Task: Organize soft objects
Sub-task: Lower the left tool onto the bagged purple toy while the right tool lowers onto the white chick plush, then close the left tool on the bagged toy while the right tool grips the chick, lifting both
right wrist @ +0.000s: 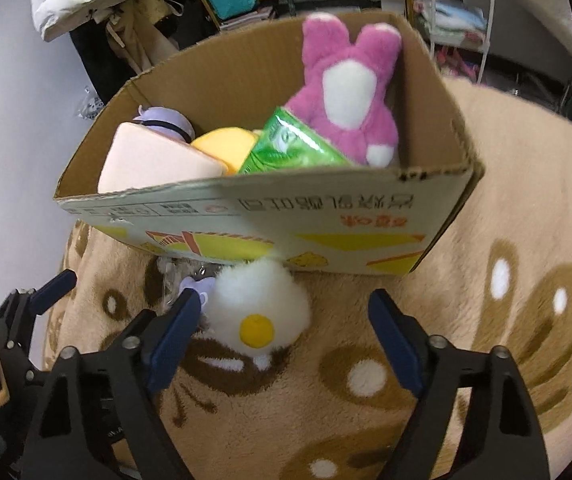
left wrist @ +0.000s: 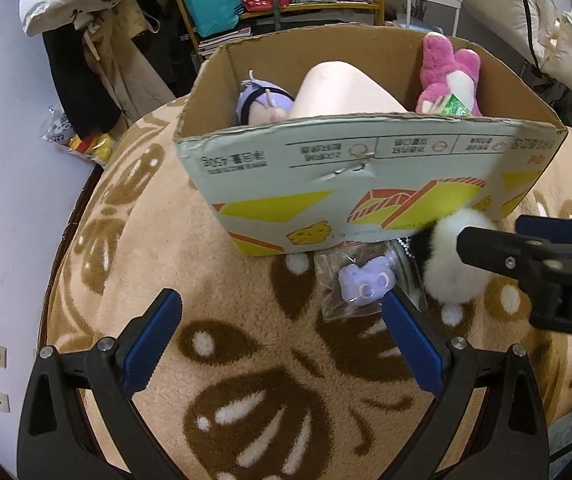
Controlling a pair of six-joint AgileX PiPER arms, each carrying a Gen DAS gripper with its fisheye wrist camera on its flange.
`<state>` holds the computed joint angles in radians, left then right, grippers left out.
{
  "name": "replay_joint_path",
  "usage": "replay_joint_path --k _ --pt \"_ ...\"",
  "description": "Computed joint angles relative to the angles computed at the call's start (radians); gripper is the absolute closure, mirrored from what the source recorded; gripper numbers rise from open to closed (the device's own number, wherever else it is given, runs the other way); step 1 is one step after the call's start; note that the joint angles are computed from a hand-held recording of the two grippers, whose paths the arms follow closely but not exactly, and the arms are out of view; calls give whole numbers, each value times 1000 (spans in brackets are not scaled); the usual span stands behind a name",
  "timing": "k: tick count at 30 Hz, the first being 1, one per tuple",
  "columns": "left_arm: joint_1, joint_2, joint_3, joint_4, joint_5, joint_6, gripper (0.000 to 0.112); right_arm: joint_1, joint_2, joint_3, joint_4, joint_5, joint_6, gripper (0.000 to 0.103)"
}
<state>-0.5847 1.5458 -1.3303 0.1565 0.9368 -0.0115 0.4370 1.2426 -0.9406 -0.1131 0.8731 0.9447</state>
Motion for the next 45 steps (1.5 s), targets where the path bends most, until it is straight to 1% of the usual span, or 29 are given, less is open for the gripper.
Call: replay_joint_path --k 1,3,5,6,9,12,14,16,18,21,22,27,30,33,36,41,44,45 --pt "1 1 0 -9 -3 8 13 -7 5 1 13 0 -16 26" --pt "6 2 4 -35 -15 29 13 -15 13 5 31 -5 -45 31" --pt "11 6 10 -71 -30 58 13 -23 24 8 62 -15 -77 39" --pt "8 8 13 -76 -38 66 13 -23 28 10 72 -20 -83 40" --pt "-5 18 24 -84 -62 86 13 -39 45 16 112 -37 -120 48" --pt "-12 36 21 -104 -64 100 13 -55 56 25 156 -59 -162 57" --pt "-15 49 16 -117 -62 106 13 -52 68 11 150 -44 -164 69" --pt "-16 62 14 -127 -63 112 13 -40 83 -7 135 -26 -155 76" --pt "-14 74 11 -141 -62 121 13 -21 94 -26 107 -2 -139 77" --pt "16 108 -15 -227 -38 179 13 -2 106 -48 83 20 -129 78" --pt "19 120 -21 -236 -35 186 13 2 105 -50 77 23 -123 78" --pt "20 161 -39 -243 -31 205 13 -8 90 -45 80 27 -108 78" --pt "11 177 -46 -234 -39 204 13 -21 70 -47 67 58 -107 79" --pt "15 198 -64 -254 -35 230 13 -19 75 -58 48 97 -97 80" --pt "10 212 -72 -245 -39 221 13 -24 88 -48 68 77 -94 79" --pt "-23 237 -76 -201 -63 173 13 -72 67 -18 112 59 -150 79" --pt "-31 237 -70 -201 -70 156 14 -78 79 -23 116 59 -167 79" --pt "-50 220 -46 -192 -79 129 14 -72 102 -35 116 49 -162 79"
